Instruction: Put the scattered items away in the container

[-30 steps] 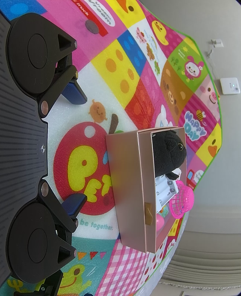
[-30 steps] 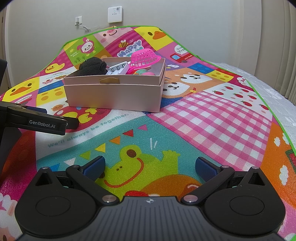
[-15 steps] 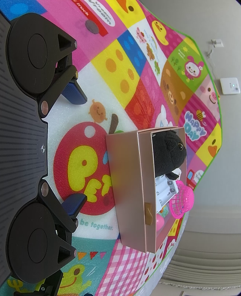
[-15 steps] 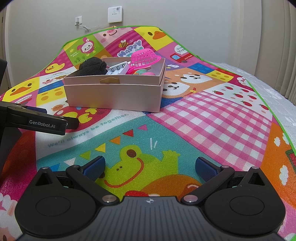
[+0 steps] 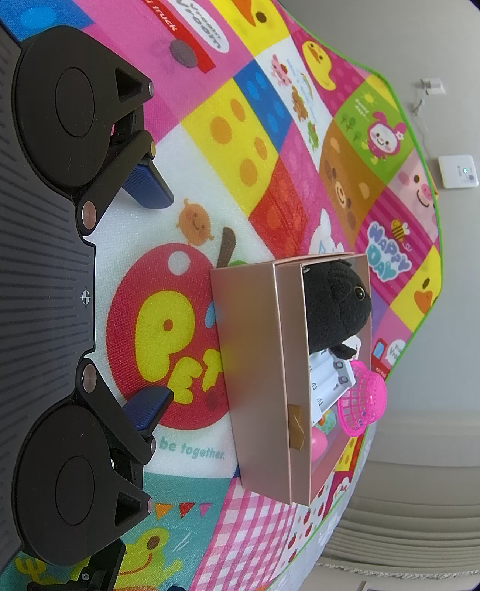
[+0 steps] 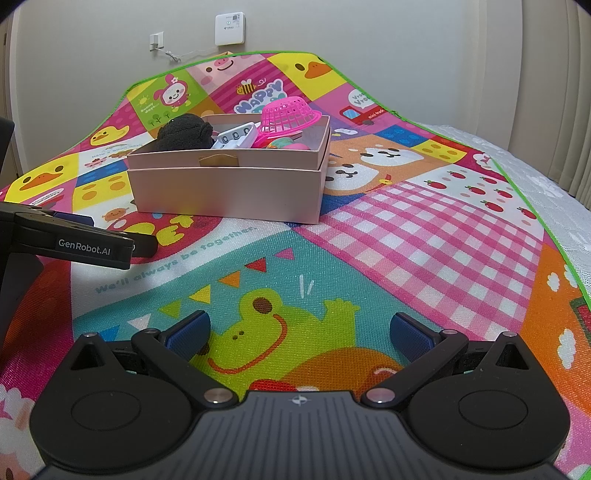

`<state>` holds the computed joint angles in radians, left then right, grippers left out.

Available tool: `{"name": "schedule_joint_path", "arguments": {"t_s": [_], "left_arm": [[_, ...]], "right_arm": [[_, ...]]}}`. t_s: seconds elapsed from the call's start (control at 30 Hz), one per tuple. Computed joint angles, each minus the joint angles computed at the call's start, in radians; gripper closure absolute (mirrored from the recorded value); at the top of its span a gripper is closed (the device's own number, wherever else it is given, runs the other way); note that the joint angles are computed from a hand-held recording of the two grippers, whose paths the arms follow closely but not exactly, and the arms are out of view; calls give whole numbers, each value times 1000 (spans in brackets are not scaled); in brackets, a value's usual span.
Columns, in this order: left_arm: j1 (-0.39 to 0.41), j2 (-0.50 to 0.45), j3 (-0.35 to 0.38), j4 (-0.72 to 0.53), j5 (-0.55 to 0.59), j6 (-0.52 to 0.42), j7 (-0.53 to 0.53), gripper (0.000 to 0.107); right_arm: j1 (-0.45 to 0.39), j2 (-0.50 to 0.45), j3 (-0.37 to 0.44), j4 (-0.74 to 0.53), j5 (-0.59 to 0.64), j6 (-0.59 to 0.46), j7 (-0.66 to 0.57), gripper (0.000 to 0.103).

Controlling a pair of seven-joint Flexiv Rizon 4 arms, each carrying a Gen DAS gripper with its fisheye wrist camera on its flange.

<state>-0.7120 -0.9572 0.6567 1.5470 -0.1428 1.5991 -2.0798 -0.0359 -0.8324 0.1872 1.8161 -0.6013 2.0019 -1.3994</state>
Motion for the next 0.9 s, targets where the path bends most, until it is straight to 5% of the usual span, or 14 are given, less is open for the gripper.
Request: {"name": "schedule_joint_path", "arguments": {"t_s": [0.9], "left_arm": [[5, 0, -8, 2, -7, 9, 9, 4]], "right_arm": [[-1, 0, 3, 0, 3, -2, -3, 0]]}}
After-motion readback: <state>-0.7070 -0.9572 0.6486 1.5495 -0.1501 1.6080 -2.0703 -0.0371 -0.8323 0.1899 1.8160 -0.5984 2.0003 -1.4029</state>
